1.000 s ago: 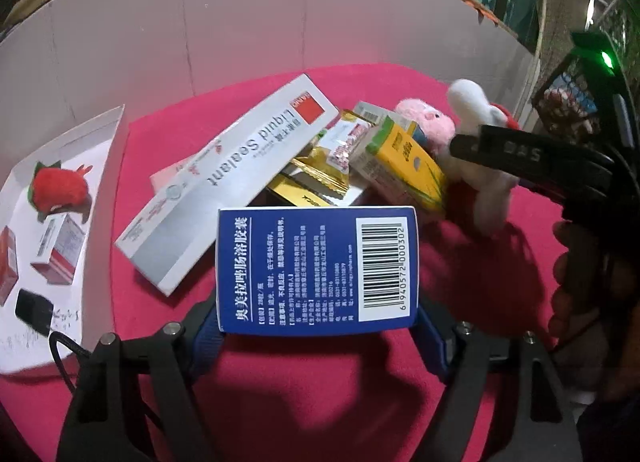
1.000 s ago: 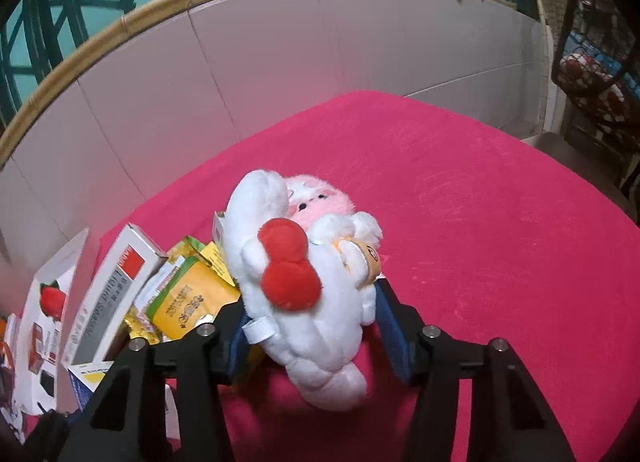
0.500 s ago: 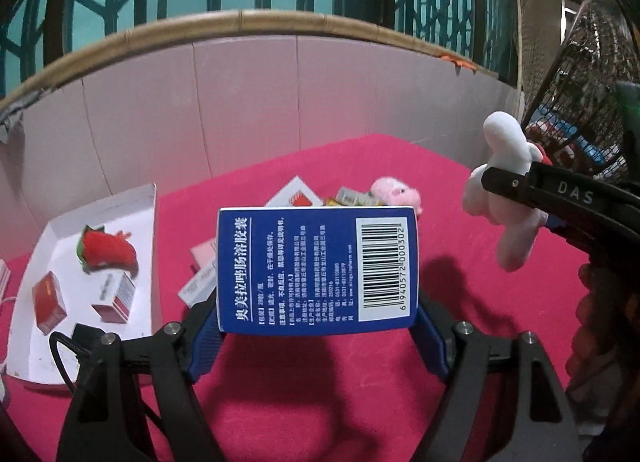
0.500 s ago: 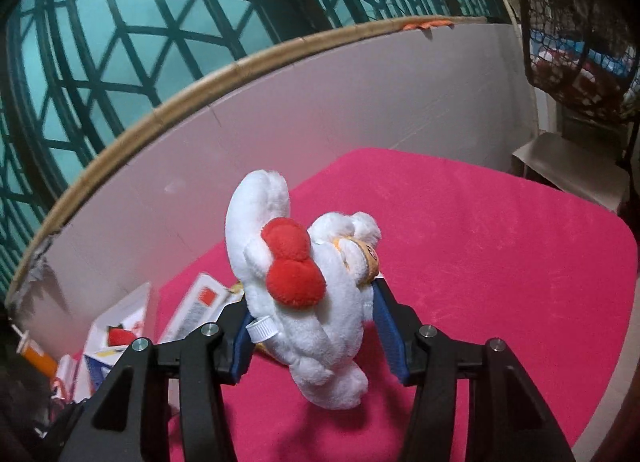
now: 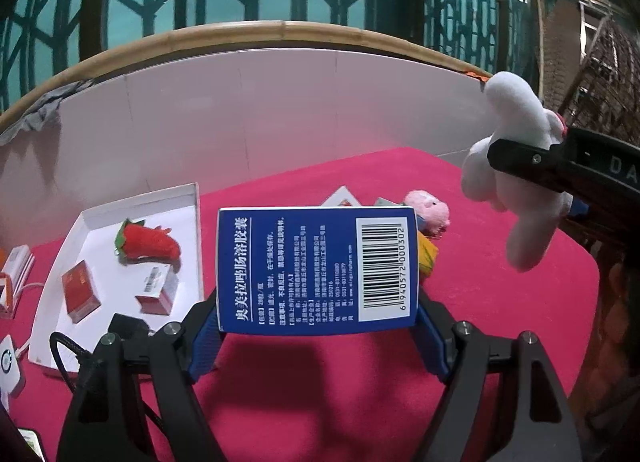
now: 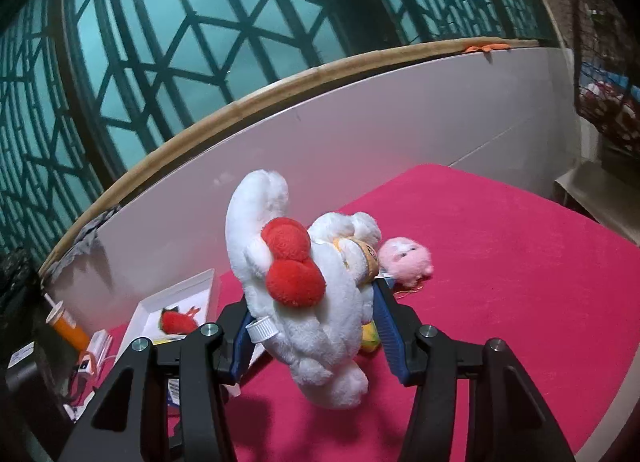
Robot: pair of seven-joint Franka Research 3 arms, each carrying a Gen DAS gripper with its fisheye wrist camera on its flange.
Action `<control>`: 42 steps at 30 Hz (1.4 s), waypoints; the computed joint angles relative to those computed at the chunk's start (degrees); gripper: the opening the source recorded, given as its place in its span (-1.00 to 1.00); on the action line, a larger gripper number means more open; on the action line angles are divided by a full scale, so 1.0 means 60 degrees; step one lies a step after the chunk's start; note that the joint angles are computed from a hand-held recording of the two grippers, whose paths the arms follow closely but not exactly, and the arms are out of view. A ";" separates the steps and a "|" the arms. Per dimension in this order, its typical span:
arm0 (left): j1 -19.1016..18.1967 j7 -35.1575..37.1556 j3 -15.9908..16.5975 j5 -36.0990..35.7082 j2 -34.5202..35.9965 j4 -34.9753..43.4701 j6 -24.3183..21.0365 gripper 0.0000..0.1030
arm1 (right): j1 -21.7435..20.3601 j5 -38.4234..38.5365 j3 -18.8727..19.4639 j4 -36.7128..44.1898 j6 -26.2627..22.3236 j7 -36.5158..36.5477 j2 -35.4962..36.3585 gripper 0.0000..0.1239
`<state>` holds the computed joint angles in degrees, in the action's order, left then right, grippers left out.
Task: Organize objects
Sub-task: 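Lift the blue box and white bunny and carry them over the tray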
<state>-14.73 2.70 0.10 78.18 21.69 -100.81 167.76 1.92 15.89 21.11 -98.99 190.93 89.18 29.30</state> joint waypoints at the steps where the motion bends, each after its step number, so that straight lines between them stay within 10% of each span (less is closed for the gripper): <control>1: 0.0008 -0.0101 0.0035 0.0058 -0.0045 -0.0054 0.0024 0.55 | -0.0068 -0.0050 0.0112 -0.0016 -0.0004 -0.0024 0.0006 -0.07; 19: 0.0781 -0.1861 -0.0196 0.1377 -0.0812 -0.0837 0.0056 0.55 | 0.0523 -0.0026 0.0137 0.0110 -0.0494 -0.0725 -0.0035 -0.07; 42: 0.1857 -0.3098 -0.0289 0.1795 -0.1470 -0.1690 0.0179 0.55 | 0.2587 0.0826 -0.1301 0.1011 -0.1636 -0.1721 0.0314 -0.06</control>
